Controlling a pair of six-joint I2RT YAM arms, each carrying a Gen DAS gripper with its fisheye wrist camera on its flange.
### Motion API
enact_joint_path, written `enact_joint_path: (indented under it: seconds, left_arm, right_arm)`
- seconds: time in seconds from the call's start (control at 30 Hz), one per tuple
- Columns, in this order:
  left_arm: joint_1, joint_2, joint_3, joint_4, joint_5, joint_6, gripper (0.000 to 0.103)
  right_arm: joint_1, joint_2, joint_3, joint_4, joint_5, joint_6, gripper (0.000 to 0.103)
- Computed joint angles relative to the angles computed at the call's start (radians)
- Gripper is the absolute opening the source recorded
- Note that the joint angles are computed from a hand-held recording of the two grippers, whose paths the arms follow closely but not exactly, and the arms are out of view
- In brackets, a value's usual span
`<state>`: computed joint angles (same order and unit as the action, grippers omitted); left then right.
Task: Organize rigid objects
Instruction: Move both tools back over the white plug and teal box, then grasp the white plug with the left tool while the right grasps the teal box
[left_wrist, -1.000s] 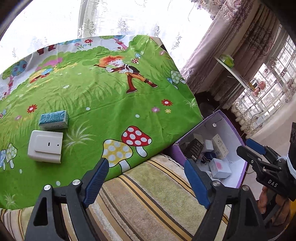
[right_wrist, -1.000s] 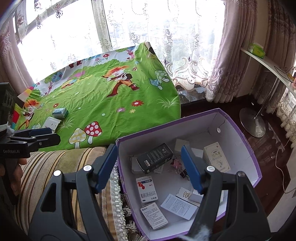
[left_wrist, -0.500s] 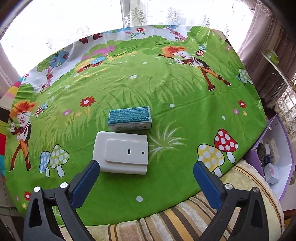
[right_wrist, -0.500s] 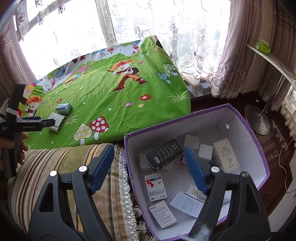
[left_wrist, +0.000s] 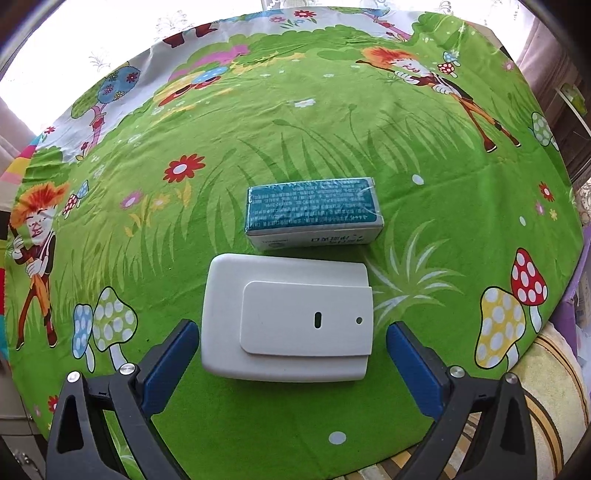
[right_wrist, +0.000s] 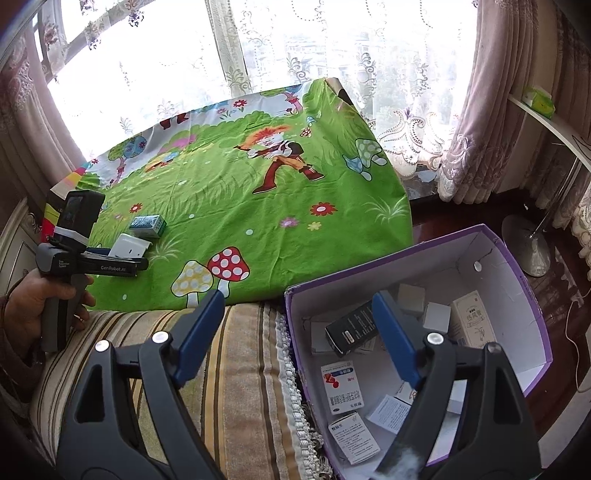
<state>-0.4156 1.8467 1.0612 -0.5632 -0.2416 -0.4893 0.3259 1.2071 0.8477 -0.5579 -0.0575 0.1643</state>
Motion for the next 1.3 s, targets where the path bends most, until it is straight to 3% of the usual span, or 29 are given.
enact_joint_path:
  seconds: [0.23, 0.37, 0.53, 0.77, 0.97, 1.3]
  left_arm:
    - [0.07, -0.006, -0.047, 0.097, 0.101, 0.048, 0.1]
    - [0.077, -0.029, -0.074, 0.131, 0.091, 0.064, 0.088]
    - [0.1, -0.075, -0.129, 0.167, 0.107, 0.062, 0.088]
    - [0.136, -0.256, -0.276, 0.231, 0.157, -0.015, 0.088]
    - [0.152, -0.457, -0.405, 0.249, 0.144, -0.098, 0.088]
    - [0.314, -0.67, -0.573, 0.326, 0.163, -0.169, 0.088]
  right_arm:
    - [0.138, 0.108, 0.097, 0.025, 0.043, 0.06, 0.09]
    - [0.228, 0.195, 0.157, 0.033, 0.098, 0.077, 0.09]
    - [0.322, 0.287, 0.225, 0.036, 0.167, 0.093, 0.09]
    - [0.4, 0.394, 0.312, 0.034, 0.223, 0.114, 0.09]
    - [0.429, 0.499, 0.389, 0.029, 0.214, 0.157, 0.09]
    - [0.476, 0.812, 0.746, -0.062, 0.203, 0.239, 0.09]
